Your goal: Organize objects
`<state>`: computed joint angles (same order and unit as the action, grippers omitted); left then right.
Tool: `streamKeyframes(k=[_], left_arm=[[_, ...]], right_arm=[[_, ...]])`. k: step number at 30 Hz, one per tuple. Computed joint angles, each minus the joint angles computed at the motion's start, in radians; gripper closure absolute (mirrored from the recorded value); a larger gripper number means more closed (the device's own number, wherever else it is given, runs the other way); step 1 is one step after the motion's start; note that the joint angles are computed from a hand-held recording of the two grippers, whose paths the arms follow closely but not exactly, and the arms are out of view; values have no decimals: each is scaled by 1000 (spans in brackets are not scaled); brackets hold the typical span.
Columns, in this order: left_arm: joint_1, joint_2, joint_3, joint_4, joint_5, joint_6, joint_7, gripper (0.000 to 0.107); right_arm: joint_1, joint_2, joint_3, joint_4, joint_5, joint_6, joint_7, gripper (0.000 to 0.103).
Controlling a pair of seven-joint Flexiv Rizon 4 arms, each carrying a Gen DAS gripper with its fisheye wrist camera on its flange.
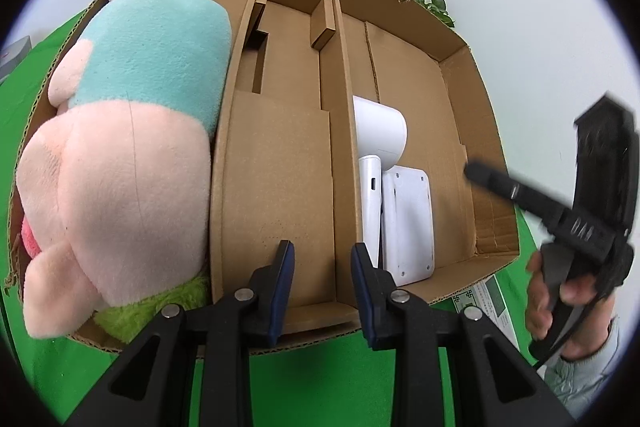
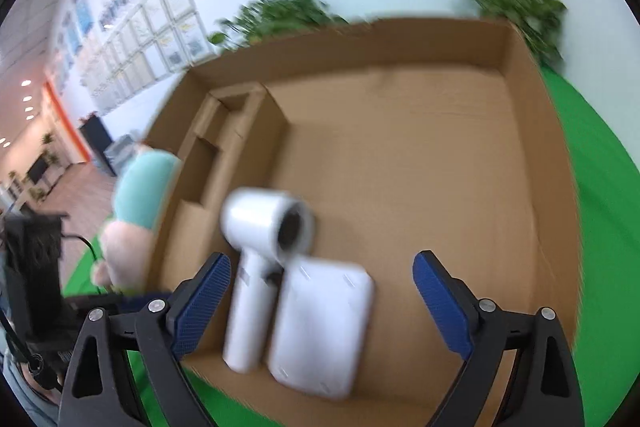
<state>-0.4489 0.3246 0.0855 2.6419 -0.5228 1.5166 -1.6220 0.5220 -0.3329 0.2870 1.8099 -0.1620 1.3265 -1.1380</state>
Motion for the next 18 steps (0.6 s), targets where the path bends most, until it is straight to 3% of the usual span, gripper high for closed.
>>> streamKeyframes(k=[3,6,10,13,15,18], left_arm=[[64,16,-41,2,60,-21,-58,79],[153,58,-88,5,167,-80,-134,79],[188,107,-90,13,241,-133,-185,79],[236,161,-110,16,317,-176,-231,79],[278,197,-144,6,383,-203,-271,78],[365,255,-234,-23,513,-226,-359,58]], right_arm=[[-57,-13,76,-16,105,-63,-86,13],[-54,-35,92,-35,151,-86,-130,21],[23,-31,13,-14,73,-87,-71,27],[101,22,-88,80,-78,-19,75,23],[186,76,-215,176,-296,25,276,4],[254,164,-363,309,-671,97,576,1]])
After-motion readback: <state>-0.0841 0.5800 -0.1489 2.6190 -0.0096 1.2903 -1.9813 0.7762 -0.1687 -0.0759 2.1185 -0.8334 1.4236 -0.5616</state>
